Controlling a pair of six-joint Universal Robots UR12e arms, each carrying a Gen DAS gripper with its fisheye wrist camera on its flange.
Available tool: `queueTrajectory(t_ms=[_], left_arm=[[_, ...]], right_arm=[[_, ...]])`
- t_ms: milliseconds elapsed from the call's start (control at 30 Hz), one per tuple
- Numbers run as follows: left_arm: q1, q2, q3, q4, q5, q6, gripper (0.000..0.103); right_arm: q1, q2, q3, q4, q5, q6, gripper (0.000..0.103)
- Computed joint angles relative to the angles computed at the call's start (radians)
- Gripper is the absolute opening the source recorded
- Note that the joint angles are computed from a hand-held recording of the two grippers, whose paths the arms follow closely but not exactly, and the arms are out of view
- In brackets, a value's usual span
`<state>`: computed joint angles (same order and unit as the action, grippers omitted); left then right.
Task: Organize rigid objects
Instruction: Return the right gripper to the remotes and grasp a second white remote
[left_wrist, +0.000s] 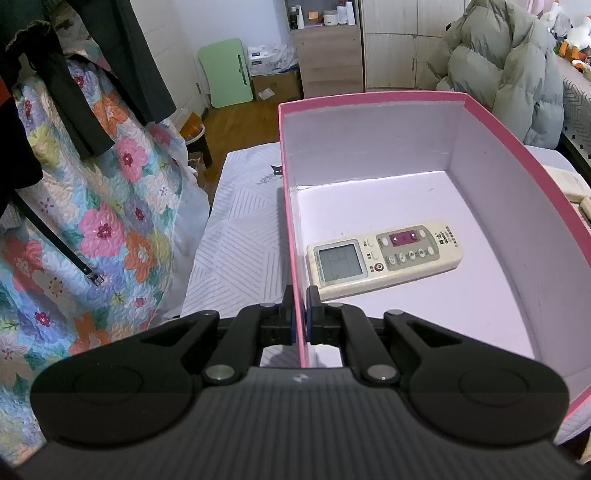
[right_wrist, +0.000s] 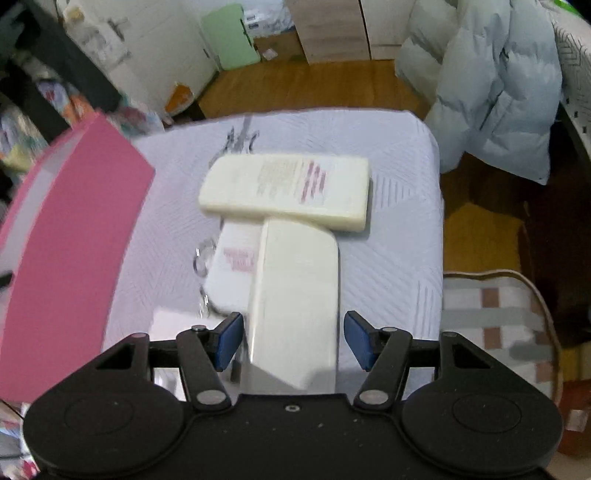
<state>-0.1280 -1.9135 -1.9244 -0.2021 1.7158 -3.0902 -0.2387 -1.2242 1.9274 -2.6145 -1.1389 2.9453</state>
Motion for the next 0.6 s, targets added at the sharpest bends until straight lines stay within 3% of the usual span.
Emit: queueTrajectory(t_ms=[133, 367, 600], left_arm=[[-0.002, -0.002, 0.003, -0.003, 0.008, 0.000, 0.004], [-0.005, -0.002, 0.010, -0.023, 0.013, -0.027, 0.004], [-0.011, -0.002, 0.010, -0.025, 0.025, -0.024, 0.004]], right_arm=[[-0.003, 0.003, 0.002, -0.017, 0.018, 0.014, 0.058], [-0.011, 0.001, 0.015, -0.045, 0.073, 0.018, 0.058], [-0.010, 0.024, 0.003, -0.058, 0.098, 0.095, 0.063]])
